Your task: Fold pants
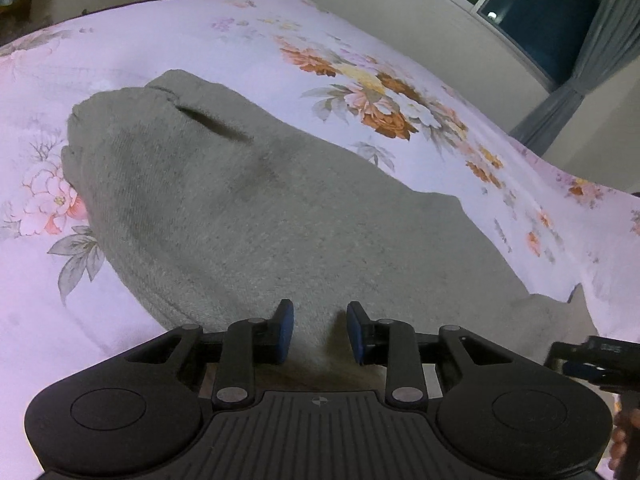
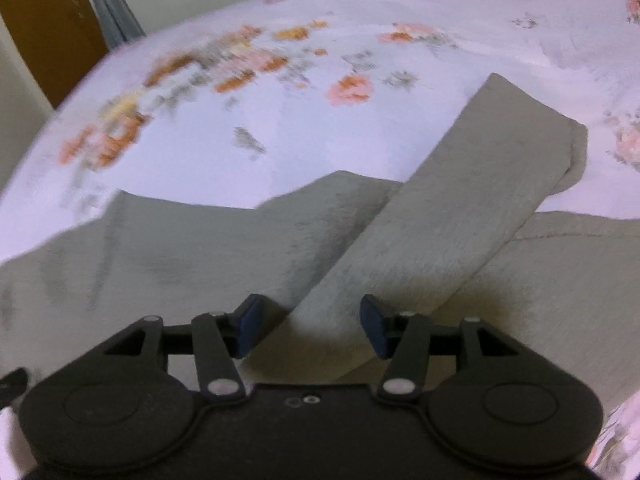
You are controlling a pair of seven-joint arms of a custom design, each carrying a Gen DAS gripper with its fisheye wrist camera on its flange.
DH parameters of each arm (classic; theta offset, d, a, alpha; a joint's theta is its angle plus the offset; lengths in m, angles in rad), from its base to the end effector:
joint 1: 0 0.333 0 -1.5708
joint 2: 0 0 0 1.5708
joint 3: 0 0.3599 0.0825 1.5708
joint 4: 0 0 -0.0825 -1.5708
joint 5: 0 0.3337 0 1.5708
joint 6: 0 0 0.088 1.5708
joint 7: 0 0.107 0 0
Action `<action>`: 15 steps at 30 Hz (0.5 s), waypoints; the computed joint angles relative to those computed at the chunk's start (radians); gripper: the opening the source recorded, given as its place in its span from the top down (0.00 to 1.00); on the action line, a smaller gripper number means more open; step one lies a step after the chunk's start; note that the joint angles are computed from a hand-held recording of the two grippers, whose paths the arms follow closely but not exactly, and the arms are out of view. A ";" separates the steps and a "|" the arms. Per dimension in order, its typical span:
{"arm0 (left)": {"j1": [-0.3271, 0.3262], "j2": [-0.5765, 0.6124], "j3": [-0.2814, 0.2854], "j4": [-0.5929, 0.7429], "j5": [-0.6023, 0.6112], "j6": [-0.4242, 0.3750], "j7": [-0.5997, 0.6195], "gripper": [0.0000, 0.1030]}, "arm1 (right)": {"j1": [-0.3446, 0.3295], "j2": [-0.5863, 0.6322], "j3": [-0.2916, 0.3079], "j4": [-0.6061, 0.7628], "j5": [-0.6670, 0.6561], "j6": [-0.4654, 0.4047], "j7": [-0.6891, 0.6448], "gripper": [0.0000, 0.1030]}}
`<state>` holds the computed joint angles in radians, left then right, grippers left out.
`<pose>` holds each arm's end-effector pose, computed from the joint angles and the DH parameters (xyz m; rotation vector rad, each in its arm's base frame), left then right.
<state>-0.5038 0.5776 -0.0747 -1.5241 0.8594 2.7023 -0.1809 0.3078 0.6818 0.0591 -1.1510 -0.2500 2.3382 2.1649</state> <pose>0.5979 -0.4055 0.4448 -2.3048 1.3367 -1.0166 0.7196 0.2547 0.5035 -1.7759 2.0084 -0.4526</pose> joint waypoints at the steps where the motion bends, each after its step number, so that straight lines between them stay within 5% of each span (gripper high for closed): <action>1: 0.001 0.002 0.002 0.000 0.001 0.005 -0.005 0.71 | 0.003 0.024 0.001 0.045 0.002 -0.047 -0.012 0.44; 3: 0.002 0.005 0.005 -0.001 0.005 0.016 -0.010 0.71 | 0.007 0.027 -0.006 0.047 -0.001 -0.064 -0.012 0.65; 4: 0.003 0.014 0.005 0.008 0.004 0.017 -0.005 0.71 | -0.002 0.011 -0.001 0.017 0.004 -0.050 -0.020 0.86; 5: 0.002 0.014 0.007 0.007 0.007 0.022 -0.003 0.71 | -0.016 -0.012 0.011 -0.023 0.018 -0.033 -0.035 0.93; 15: -0.008 0.012 0.026 -0.007 0.041 0.046 -0.014 0.71 | -0.085 -0.324 0.055 -0.537 0.076 0.262 -0.021 0.96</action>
<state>-0.5116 0.5901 -0.0490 -1.5312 0.9005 2.7484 -0.1953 0.2227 0.3573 0.1143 -1.6878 -0.1737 2.6007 2.1437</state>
